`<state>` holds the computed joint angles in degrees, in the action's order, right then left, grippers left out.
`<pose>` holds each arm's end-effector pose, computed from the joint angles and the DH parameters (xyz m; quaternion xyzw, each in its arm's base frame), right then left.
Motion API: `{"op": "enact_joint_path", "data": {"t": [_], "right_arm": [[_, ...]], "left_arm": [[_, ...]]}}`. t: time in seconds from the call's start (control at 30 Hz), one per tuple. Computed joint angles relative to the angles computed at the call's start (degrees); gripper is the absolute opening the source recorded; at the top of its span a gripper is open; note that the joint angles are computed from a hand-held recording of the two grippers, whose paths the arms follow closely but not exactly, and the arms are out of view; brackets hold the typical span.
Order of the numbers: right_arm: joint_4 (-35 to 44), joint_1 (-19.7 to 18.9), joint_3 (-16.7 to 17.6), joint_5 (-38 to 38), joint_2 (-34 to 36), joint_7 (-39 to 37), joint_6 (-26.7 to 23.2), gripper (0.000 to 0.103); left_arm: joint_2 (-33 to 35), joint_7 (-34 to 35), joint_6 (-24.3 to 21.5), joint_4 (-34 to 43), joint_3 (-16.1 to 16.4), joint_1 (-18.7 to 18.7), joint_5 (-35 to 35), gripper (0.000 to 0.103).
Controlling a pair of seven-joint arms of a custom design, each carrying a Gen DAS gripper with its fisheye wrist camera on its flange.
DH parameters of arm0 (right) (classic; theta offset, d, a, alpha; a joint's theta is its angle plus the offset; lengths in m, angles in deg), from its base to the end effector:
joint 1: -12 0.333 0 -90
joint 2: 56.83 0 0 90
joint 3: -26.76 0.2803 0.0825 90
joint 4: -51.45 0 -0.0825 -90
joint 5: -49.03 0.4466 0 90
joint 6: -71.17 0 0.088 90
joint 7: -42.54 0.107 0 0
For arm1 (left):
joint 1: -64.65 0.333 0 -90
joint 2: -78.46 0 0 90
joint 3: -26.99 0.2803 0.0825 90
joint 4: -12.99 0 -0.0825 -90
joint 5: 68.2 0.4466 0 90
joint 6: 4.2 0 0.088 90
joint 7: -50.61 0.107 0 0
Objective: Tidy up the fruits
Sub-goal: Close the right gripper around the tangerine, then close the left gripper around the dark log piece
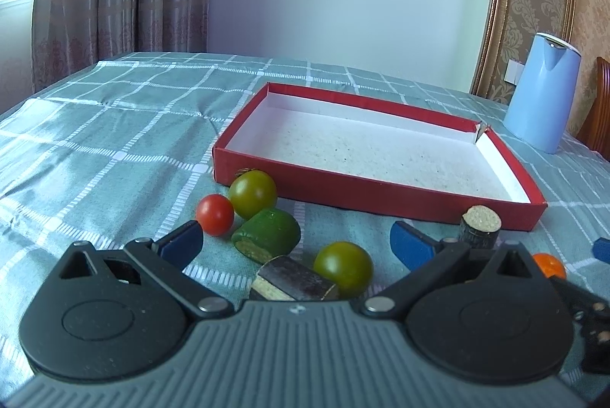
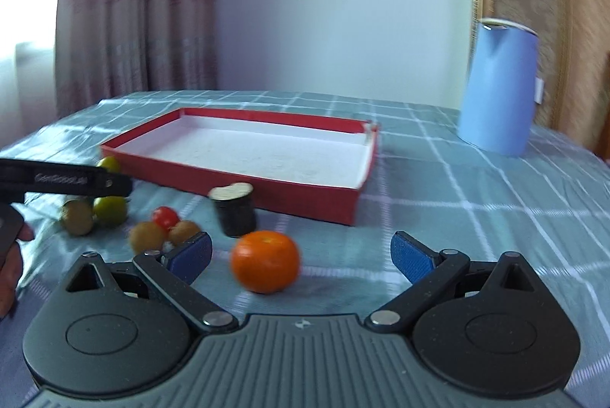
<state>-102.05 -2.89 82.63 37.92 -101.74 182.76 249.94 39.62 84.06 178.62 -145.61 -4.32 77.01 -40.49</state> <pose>0.3763 0.3202 0.4124 -0.6613 0.5450 -0.3447 0.3833 0.4277 -0.1764 0.4197 -0.6363 0.5885 -0.3838 0.3186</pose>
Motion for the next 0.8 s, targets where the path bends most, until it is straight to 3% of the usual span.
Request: {"op": "enact_joint_path", "data": {"t": [0.1,0.23,0.33,0.43,0.53,0.6,0.73,0.8], "right_arm": [[2.52,0.69,-1.76,-1.03,4.98,-2.40,-1.59,0.086],[4.51,4.08,-6.86,-2.42,11.33,-4.34,-3.64,0.072],[4.43,6.86,-10.46,-3.32,13.55,-3.98,-3.53,0.063],[4.81,6.62,-10.40,-5.35,13.74,-2.69,-3.89,0.055],[5.23,6.41,-10.43,-7.19,14.16,-1.90,-3.92,0.050],[5.30,5.74,-9.85,-8.05,13.72,-0.39,-4.23,0.043],[4.69,6.67,-11.54,-8.21,14.39,0.43,-2.45,0.042],[4.69,6.74,-11.58,-8.20,14.34,0.30,-2.63,0.042]], "left_arm": [[-0.37,-0.13,0.28,-0.40,0.23,-0.16,-0.04,0.103],[-1.96,-0.04,2.01,-2.54,1.86,-1.33,-0.84,0.103],[-5.59,-0.11,3.01,-5.18,0.94,-0.68,-2.07,0.103],[-7.77,2.52,2.91,-7.27,3.01,-2.54,-2.06,0.103],[-11.02,3.54,3.10,-9.21,0.83,-1.56,-2.11,0.103],[-10.88,6.59,2.51,-9.70,3.00,-3.80,-1.08,0.103],[-12.61,8.94,2.56,-10.14,-0.18,-2.71,-0.22,0.103],[-10.93,11.97,2.35,-9.60,2.14,-4.51,0.74,0.103]]}}
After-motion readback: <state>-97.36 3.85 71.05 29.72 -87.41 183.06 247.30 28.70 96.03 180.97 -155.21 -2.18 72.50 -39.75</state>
